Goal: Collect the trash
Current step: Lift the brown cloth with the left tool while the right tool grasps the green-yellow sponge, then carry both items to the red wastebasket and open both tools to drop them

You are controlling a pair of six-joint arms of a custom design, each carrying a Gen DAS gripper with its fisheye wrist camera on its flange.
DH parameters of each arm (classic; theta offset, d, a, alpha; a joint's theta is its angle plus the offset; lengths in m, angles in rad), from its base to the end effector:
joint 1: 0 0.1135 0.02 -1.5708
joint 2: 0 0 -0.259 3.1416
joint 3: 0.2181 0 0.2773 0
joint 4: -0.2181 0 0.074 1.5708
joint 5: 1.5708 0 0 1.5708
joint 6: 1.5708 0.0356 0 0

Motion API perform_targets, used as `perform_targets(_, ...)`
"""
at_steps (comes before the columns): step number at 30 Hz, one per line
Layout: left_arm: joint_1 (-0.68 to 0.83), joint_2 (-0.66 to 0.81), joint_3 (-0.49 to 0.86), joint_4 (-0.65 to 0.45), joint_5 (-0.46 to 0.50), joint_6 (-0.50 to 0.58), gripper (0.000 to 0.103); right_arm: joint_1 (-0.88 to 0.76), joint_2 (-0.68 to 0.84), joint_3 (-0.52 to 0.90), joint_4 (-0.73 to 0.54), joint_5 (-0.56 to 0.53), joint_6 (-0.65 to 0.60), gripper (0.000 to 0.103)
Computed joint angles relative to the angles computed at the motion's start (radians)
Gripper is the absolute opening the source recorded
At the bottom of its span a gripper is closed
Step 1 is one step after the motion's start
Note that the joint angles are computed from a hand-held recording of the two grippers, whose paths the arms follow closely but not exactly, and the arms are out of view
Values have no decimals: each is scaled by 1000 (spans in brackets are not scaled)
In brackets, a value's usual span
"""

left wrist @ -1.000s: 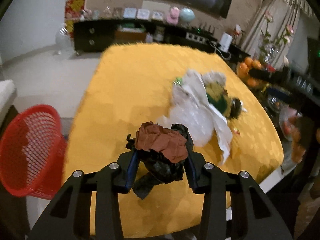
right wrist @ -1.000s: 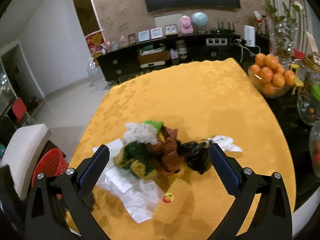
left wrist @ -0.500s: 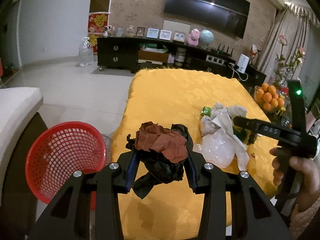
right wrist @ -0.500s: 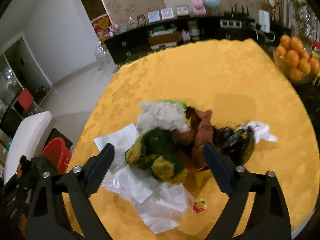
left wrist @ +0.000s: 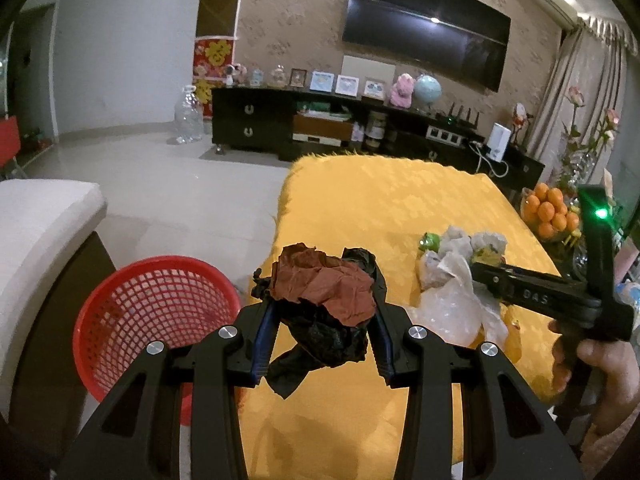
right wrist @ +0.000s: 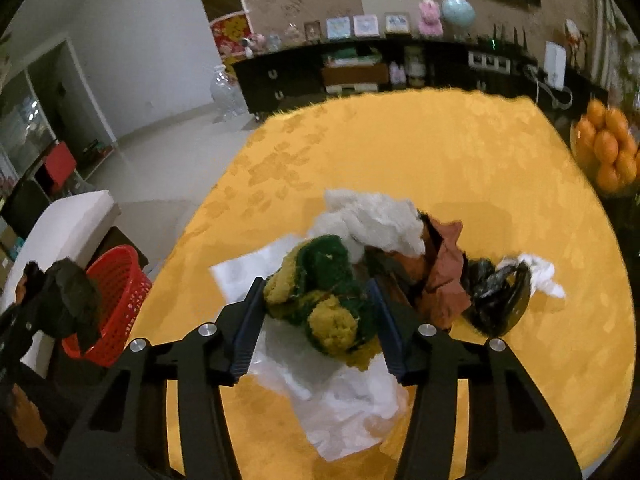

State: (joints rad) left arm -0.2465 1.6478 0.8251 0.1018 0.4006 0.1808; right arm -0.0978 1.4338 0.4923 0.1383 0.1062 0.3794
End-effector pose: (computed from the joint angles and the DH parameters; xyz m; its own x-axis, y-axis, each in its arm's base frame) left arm 0.3344 -0.0985 0.1436 -0.5382 0.3062 -0.7853 0.6156 0.7791 -0.1181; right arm 0.2668 -0.0300 0.1078 -0.6021 0.4291 -0.6733 0.4235 0.8865 0.1863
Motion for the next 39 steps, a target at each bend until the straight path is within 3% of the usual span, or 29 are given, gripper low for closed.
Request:
perform_targets(7, 19, -25, -3, 17, -18, -6, 39, 43, -118, -32, -8, 52, -15, 50)
perform_targets(17, 82, -38, 40, -2, -65, -4, 39, 132, -143, 1, 0, 81, -23, 50)
perform_targets(26, 180, -22, 109, -17, -100, 26, 39, 270, -6, 162, -6, 98, -24, 50)
perform_targets(39, 281, 117, 225, -37, -146, -20, 39, 367, 238, 447, -42, 73, -88, 50)
